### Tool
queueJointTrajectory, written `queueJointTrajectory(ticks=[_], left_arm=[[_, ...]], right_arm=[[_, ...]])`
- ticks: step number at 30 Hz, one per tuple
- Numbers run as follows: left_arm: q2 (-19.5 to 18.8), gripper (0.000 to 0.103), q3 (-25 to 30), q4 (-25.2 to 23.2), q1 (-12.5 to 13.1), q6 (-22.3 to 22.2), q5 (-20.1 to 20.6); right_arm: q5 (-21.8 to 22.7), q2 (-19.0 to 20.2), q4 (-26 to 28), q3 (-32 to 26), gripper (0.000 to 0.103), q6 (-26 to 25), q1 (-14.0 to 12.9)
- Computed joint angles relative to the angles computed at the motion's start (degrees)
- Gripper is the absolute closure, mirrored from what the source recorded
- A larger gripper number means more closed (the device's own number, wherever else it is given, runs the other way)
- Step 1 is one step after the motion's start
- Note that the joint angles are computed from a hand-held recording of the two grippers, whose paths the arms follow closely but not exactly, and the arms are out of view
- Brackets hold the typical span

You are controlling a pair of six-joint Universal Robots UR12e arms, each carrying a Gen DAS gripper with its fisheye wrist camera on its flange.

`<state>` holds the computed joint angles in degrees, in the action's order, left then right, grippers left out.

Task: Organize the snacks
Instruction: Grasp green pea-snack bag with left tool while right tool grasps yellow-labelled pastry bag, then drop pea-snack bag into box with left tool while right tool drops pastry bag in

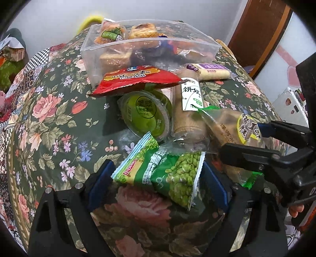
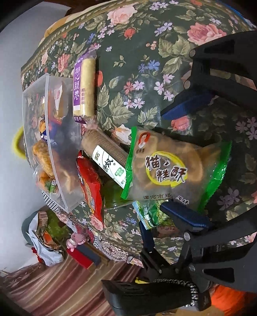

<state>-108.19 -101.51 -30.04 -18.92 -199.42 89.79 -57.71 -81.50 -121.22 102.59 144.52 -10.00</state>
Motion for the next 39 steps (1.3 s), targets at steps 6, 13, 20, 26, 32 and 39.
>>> queueJointTrajectory(ticks=[6, 13, 20, 26, 32, 39], left_arm=[[0.1, 0.029, -0.5, 1.8, -0.3, 1.5, 1.3], [0.9, 0.033, -1.7, 2.9, -0.1, 0.6, 1.7], [2.4, 0.034, -2.5, 4.8, -0.3, 0.5, 4.0], [3.3, 0.035, -2.0, 7.4, -0.4, 0.8, 5.9], [3.0, 0.035, 0.2, 10.1, -0.1, 1.5, 7.5], [1.4, 0.034, 4.1, 11.1, 0.6, 2.0, 9.2]], right_arm=[[1.3, 0.5, 2.2, -0.9, 0.048, -0.9, 0.0], [0.9, -0.3, -3.8, 0.7, 0.059, 1.3, 0.0], [1.2, -0.8, -6.4, 1.2, 0.060, 3.0, -1.4], [2.3, -1.1, -9.2, 0.9, 0.060, 5.3, -2.1], [3.4, -1.0, -13.8, 0.2, 0.060, 7.4, -2.4], [4.8, 0.2, -18.7, -2.0, 0.060, 10.4, -2.2]])
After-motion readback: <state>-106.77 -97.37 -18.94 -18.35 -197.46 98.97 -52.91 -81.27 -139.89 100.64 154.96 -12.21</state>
